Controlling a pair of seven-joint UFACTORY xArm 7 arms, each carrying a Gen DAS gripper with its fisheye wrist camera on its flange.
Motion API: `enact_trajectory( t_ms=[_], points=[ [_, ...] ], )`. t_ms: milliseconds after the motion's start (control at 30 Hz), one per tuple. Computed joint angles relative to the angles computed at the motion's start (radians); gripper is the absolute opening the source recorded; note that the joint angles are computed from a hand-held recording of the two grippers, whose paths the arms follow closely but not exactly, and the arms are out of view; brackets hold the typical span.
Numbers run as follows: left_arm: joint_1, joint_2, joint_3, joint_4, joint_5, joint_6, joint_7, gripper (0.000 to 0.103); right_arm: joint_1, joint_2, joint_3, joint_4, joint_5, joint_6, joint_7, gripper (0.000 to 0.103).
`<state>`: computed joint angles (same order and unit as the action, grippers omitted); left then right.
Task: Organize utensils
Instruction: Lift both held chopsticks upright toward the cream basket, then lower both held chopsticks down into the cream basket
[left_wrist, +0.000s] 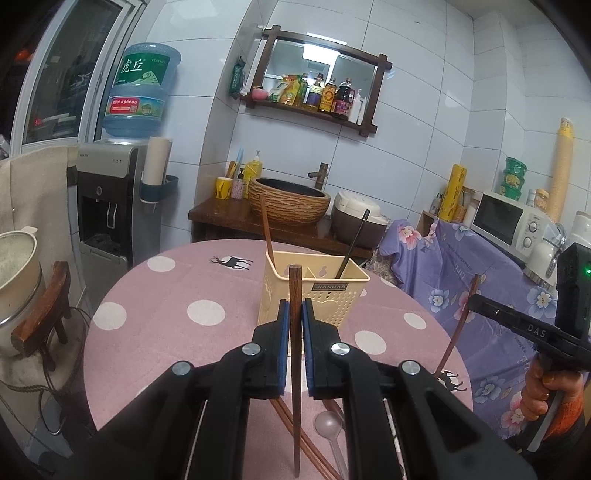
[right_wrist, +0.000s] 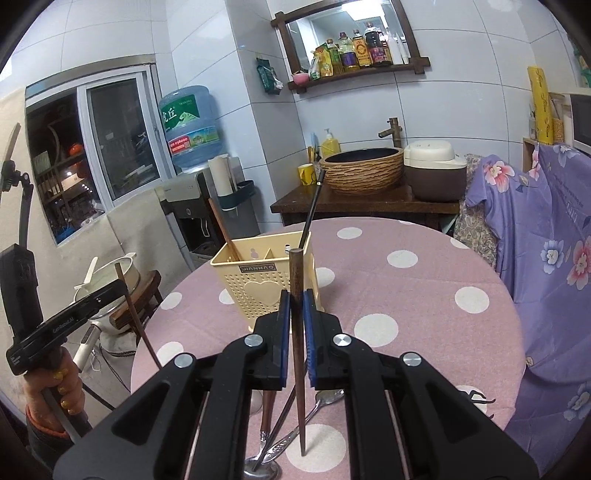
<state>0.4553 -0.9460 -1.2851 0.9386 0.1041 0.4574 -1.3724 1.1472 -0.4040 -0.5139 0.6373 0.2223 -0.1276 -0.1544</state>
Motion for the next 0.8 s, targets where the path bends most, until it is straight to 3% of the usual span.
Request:
enact_trajectory(
  t_ms=[333, 800],
  points=[
    [0.009, 0.005, 0.001, 0.008, 0.002, -0.019, 0.009, 0.008, 0.0, -0.01, -0.003, -0.001, -0.011, -0.001, 0.005, 0.008],
    [0.053, 0.011, 0.041, 0.061, 0.031, -0.054, 0.061, 0.008, 0.14, -0.003, -0.098, 0.109, 0.073, 0.023, -0.077, 0.008]
  ],
)
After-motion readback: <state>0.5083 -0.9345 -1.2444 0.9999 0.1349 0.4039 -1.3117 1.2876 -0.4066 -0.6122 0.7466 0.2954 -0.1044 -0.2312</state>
